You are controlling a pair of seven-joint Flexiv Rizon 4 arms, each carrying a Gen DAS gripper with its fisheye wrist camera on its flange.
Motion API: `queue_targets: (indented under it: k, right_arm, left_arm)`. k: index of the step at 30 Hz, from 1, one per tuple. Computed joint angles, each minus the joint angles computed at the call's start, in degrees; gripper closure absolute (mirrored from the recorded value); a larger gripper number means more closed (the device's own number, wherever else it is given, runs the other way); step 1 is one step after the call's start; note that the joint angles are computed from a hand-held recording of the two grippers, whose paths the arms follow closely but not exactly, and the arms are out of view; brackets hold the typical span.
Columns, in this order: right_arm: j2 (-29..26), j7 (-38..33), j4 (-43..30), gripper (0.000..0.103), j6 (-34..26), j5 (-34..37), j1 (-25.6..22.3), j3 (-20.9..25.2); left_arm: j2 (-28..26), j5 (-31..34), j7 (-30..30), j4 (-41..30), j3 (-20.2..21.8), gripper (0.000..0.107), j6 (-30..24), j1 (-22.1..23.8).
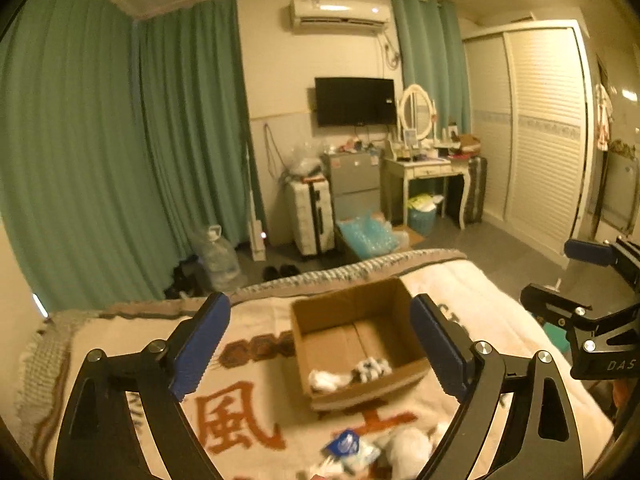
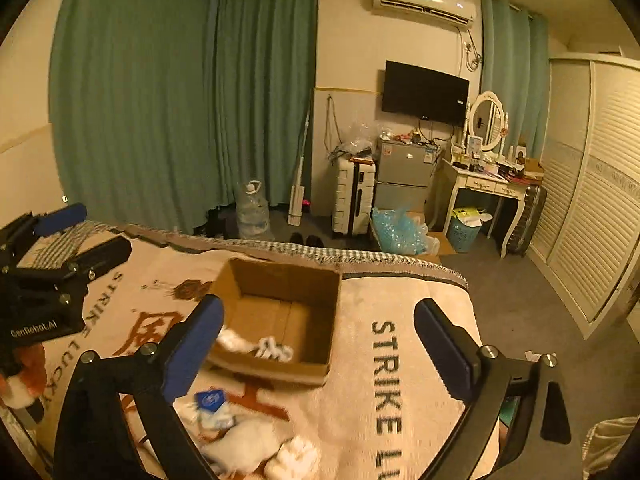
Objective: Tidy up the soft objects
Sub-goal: 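Grasp the wrapped wet-wipe pack with the right tool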
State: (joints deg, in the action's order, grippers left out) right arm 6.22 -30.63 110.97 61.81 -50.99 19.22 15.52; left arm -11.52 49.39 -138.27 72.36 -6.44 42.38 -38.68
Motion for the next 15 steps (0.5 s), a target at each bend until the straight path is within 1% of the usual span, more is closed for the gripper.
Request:
queue_targets:
  k: [3,4,7,9,10,12,15]
  right_arm:
    - [3.7,0.1,2.4,0.006,-2.4,1.3,0.8,2.2]
    - [4.1,0.6,2.8,0.006,-2.9,1.5,1.2,3.0]
    - [6.3,2.0,6.6,0.006,-2.3,4.7,2.6,5.0]
    - [6.7,2.6,8.7,0.006,-1.3,7.0,3.5,5.9]
    - [6.9,3.2,9.7,0.006,-0.8,7.4,3.7,6.2]
    - [6.4,6.5,11.9,0.006,0.1,5.3,3.7,7.4]
    - [4.4,10.3,14.0,0.006,1.4,3.0,4.7,8.0]
  left_arm:
    - [3.5,0.4,-1.3,4.2,-0.3,0.015,-1.3,-0.5]
    - [4.7,0.0,-1.4,6.2,-0.6,0.015,-1.2,-0.1]
    - [7.9,-2.4,-3.0,12.7,-1.8,0.015,-0.1,1.6]
    - [9.8,-4.6,-4.1,17.4,-2.2,0.015,1.9,3.1]
    - [10.4,-4.6,-4.7,18.8,-2.8,0.015,2.2,3.6]
    - [11.9,-3.8,-6.3,23.0,-3.5,0.015,3.5,4.7]
    - [12.9,-2.4,-8.2,26.5,-5.8,0.015,2.3,5.9]
